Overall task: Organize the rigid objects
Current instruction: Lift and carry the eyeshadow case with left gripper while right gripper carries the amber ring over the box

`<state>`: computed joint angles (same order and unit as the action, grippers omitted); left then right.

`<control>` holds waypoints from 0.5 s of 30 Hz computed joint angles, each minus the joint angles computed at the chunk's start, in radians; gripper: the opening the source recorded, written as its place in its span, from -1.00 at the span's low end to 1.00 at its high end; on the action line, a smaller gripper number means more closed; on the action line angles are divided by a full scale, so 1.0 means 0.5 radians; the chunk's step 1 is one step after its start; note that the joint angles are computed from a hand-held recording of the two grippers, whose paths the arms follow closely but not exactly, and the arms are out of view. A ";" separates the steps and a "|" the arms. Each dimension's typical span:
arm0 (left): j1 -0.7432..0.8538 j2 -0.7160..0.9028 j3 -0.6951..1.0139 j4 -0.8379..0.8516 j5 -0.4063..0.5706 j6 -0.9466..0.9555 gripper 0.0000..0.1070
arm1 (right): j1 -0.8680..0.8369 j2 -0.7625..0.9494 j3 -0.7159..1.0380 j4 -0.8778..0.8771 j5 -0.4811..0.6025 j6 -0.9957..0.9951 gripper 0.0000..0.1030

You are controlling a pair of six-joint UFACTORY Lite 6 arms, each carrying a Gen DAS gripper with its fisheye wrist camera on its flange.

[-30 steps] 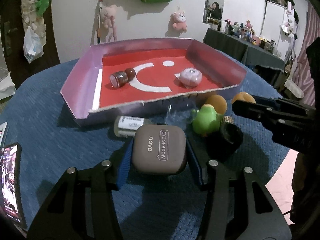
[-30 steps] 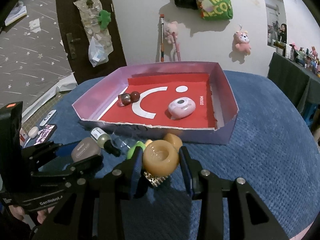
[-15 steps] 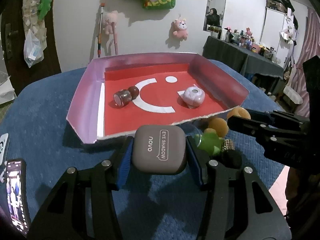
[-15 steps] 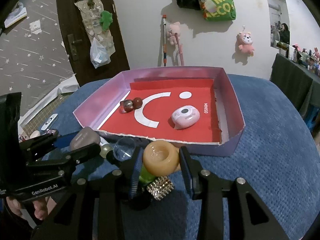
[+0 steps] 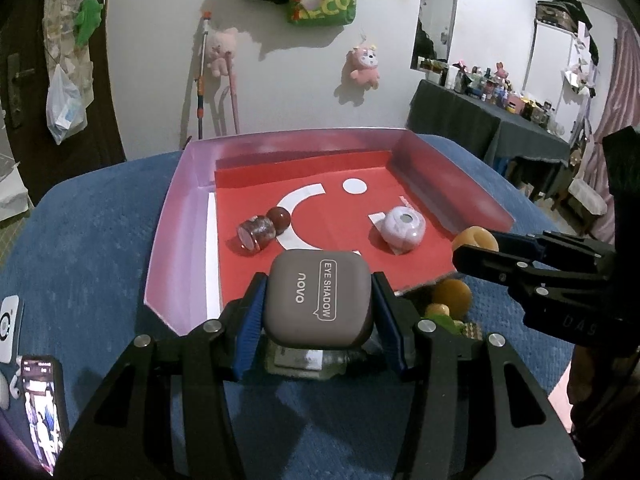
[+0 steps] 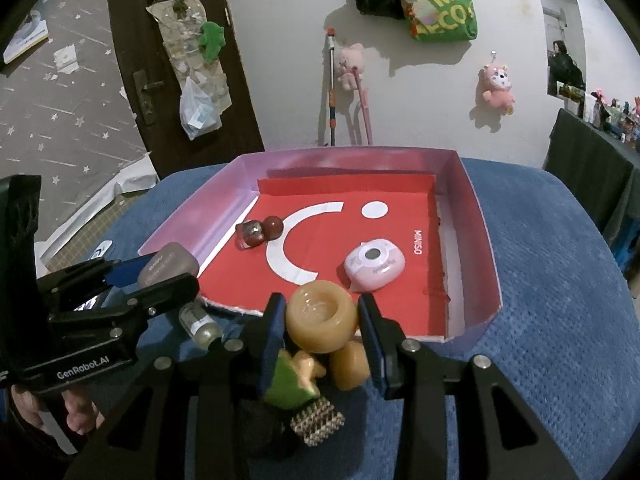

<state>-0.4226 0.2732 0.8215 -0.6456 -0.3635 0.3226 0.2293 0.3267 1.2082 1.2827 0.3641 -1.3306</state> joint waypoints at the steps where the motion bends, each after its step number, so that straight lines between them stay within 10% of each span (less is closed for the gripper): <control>1: 0.017 0.015 0.028 0.007 0.017 0.007 -0.09 | -0.006 0.024 0.035 -0.038 0.010 0.037 -0.22; 15: 0.268 0.359 0.526 0.431 0.443 -0.262 -0.09 | -0.038 0.630 0.872 -0.820 0.302 0.859 -0.22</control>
<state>-0.2884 0.4529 1.0847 -0.4299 -0.1419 0.1917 0.2101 0.6418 1.6440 0.8726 0.5153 -0.9014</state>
